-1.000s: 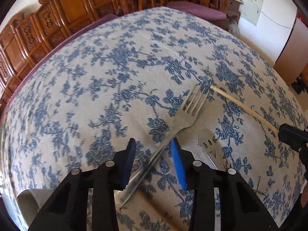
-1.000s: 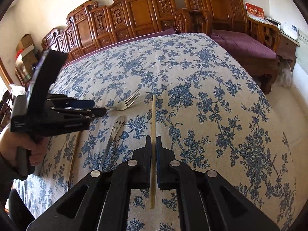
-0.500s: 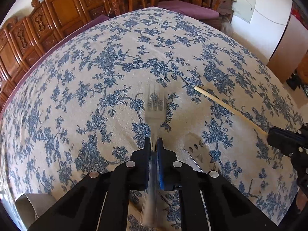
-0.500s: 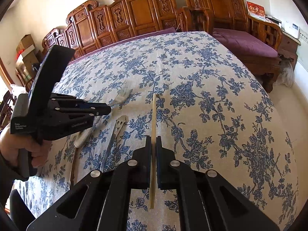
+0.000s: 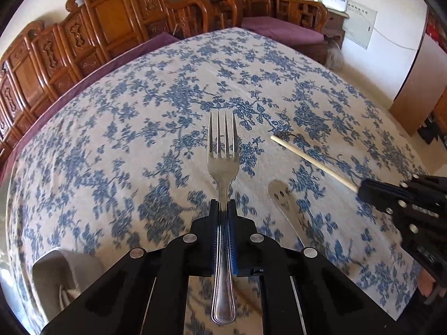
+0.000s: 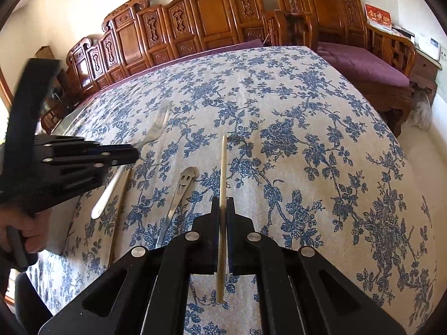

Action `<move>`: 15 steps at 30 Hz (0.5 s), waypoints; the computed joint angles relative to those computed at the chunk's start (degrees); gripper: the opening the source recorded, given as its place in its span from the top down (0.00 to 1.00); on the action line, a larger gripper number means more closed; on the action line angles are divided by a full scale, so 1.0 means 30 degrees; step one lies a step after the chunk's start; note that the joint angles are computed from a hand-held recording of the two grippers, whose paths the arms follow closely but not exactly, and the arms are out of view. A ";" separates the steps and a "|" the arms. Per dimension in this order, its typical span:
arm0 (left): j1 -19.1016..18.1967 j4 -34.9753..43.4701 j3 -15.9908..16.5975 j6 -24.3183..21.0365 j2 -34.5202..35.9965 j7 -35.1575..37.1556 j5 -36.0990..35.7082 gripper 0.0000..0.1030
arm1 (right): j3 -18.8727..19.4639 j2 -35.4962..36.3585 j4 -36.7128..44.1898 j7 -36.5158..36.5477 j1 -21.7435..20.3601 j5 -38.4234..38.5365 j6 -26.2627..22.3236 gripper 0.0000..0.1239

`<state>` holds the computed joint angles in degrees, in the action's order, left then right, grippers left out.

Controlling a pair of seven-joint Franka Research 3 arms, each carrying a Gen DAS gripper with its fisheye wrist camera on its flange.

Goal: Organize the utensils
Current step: 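Grasp the metal fork with the left tool while the right tool holds the chopstick, then carry the metal fork into the tray and open the left tool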

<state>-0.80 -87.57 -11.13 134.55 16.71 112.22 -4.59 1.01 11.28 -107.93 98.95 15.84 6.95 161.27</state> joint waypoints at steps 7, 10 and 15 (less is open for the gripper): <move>0.0296 -0.1791 0.0207 0.0729 -0.1831 0.0327 -0.0665 0.94 | -0.0134 -0.0380 -0.0323 0.0542 0.0338 -0.0719 0.0911 0.96; 0.0418 -0.2316 0.0364 0.0903 -0.2503 0.0529 -0.1085 0.94 | -0.0130 -0.0481 -0.0362 0.0742 0.0478 -0.1070 0.1078 0.96; 0.0658 -0.3699 0.0757 0.1346 -0.3963 0.1222 -0.2123 0.94 | 0.0107 -0.0650 -0.0334 0.0693 0.0822 -0.1490 0.1532 0.96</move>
